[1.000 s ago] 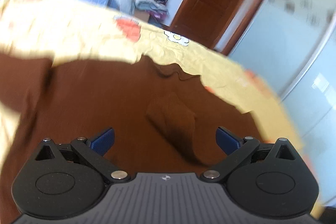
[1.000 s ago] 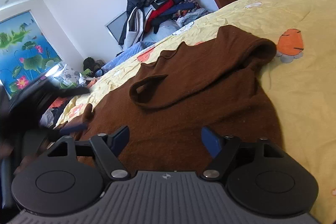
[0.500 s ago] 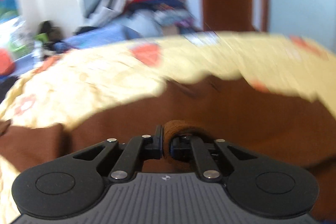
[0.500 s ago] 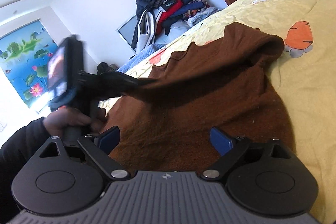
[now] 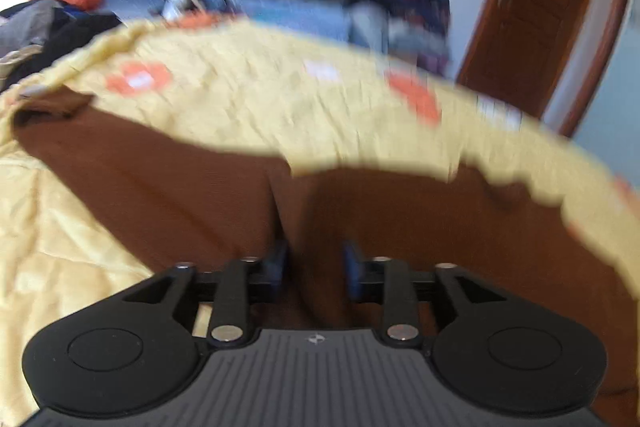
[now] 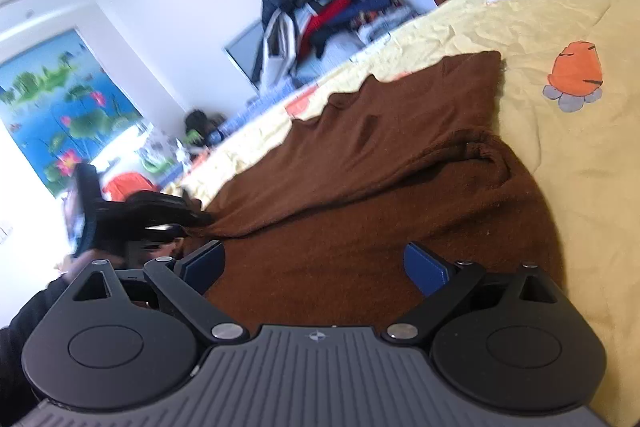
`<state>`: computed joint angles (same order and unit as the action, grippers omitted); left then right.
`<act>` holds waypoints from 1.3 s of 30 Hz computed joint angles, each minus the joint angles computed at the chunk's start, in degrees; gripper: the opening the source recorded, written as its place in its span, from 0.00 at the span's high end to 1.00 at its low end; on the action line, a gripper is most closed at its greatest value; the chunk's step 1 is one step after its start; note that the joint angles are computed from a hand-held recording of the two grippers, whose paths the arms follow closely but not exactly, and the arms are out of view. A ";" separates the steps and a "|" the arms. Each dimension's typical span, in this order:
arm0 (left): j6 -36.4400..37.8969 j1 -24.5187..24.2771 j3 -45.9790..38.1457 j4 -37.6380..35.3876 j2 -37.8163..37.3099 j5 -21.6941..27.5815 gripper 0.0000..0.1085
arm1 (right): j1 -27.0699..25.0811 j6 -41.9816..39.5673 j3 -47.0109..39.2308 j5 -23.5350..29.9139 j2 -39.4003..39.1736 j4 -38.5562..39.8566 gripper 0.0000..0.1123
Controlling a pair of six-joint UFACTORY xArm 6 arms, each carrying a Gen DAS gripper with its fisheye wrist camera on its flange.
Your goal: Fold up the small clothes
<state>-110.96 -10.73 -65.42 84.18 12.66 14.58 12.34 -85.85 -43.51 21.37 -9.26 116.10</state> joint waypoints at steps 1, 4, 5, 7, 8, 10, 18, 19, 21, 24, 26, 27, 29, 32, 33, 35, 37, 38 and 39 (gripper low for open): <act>-6.00 0.15 1.35 4.61 -2.38 1.40 0.49 | -0.55 1.55 -1.00 0.10 -0.31 -1.49 0.15; -20.51 0.70 3.26 18.26 -6.17 0.67 0.37 | -1.11 -1.87 -7.68 -2.94 2.34 -1.11 0.08; -21.18 1.05 1.94 20.54 -5.23 -2.01 0.37 | -0.84 -0.44 -10.87 -4.76 4.62 -4.22 0.08; -15.33 1.26 -1.43 18.52 -1.83 -7.26 0.37 | 0.34 8.76 -18.02 -9.16 11.59 -15.72 0.08; -9.34 1.65 -3.42 14.92 0.72 -10.96 0.37 | 0.75 14.34 -21.01 -10.60 15.12 -21.72 0.08; 2.20 1.22 -5.28 4.17 5.18 -12.08 0.37 | 1.05 24.21 -25.28 -12.33 21.23 -33.71 0.09; -23.48 6.03 -8.26 27.82 5.77 -16.23 0.37 | 4.68 20.04 -25.62 -25.12 27.08 -40.85 0.08; -29.48 6.36 -6.37 33.75 2.89 -14.56 0.36 | 4.76 20.53 -25.57 -25.42 27.20 -41.60 0.08; -39.13 7.40 -1.09 40.64 -2.62 -8.63 0.28 | 5.04 20.89 -25.49 -26.20 27.46 -42.57 0.08; -35.72 12.85 4.43 33.90 -7.69 -3.66 0.24 | 5.01 24.08 -24.91 -26.31 27.20 -45.78 0.08; -23.79 16.02 4.92 24.04 -7.30 0.60 0.24 | 5.02 20.78 -25.66 -26.13 27.39 -42.34 0.08; -17.80 16.51 4.61 21.08 -6.53 4.44 0.24 | 5.03 20.05 -25.81 -26.13 27.41 -41.51 0.08; -5.81 16.14 3.23 21.23 -4.61 12.19 0.24 | 5.03 19.40 -25.90 -26.08 27.39 -40.75 0.08; 12.18 14.85 1.02 27.03 0.12 21.15 0.24 | 5.07 18.32 -26.12 -26.08 27.46 -39.69 0.08; 16.92 14.93 0.49 27.66 1.26 22.12 0.24 | 5.01 18.92 -25.99 -26.03 27.40 -40.31 0.08; 20.16 15.06 -0.39 29.11 2.81 23.59 0.24 | 5.01 19.11 -25.97 -26.05 27.36 -40.32 0.08; 22.29 15.79 -2.42 27.73 4.70 22.60 0.24 | 5.01 19.56 -25.89 -26.15 27.36 -40.81 0.08; 23.88 16.15 -3.37 26.99 5.60 21.44 0.24 | 5.12 19.12 -26.05 -26.29 27.46 -40.35 0.08; 25.08 16.20 -4.17 27.08 6.65 21.15 0.24 | 5.12 20.39 -25.78 -26.37 27.38 -41.64 0.08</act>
